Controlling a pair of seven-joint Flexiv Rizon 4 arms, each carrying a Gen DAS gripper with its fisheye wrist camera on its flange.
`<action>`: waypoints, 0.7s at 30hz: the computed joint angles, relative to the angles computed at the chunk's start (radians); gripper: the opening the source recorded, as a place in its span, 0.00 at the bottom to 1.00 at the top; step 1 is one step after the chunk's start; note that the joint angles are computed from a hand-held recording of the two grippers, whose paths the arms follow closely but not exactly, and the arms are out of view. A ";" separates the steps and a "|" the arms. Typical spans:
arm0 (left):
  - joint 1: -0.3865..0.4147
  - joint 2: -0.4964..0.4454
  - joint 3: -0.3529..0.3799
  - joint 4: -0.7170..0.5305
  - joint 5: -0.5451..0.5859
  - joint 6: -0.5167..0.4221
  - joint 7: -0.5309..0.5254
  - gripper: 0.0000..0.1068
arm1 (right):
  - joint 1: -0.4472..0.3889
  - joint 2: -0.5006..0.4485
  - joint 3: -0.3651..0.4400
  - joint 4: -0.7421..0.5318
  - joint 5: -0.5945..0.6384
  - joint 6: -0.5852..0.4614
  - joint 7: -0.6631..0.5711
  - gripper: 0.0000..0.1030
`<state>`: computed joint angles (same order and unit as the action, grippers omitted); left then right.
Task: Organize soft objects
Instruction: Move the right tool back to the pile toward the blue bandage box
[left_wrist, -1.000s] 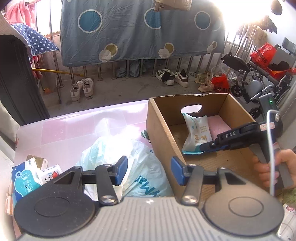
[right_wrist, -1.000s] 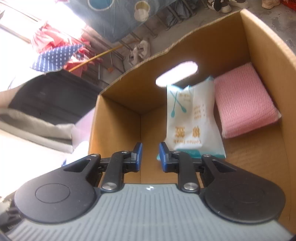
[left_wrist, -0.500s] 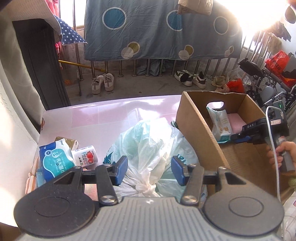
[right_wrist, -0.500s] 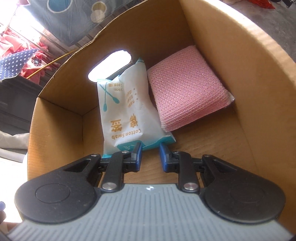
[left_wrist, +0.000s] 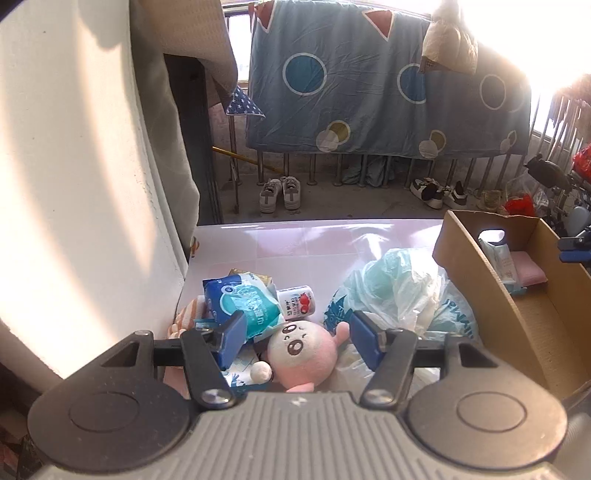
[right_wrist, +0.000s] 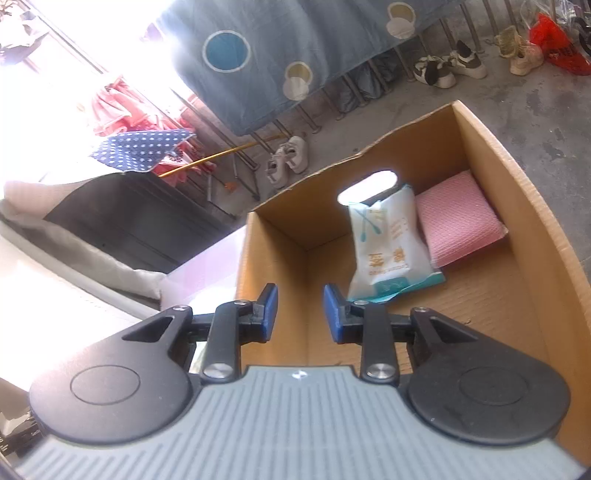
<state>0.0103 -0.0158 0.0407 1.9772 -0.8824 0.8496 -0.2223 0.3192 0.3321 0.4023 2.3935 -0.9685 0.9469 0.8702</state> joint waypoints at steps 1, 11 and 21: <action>0.004 0.000 0.006 0.007 -0.007 0.015 0.006 0.59 | -0.001 -0.013 0.009 -0.018 -0.029 0.003 0.020 0.27; 0.061 -0.028 0.035 0.086 -0.017 0.110 0.091 0.59 | 0.086 -0.312 -0.097 -0.241 -0.496 0.206 0.332 0.31; 0.071 -0.074 -0.008 0.102 -0.141 0.175 0.193 0.57 | 0.205 -0.660 -0.255 -0.577 -0.525 0.439 0.237 0.34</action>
<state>0.0817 -0.0903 0.0330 2.0790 -1.0231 1.0250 -0.0297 0.5244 -0.3283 0.1478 1.8165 -1.4933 1.3863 1.1073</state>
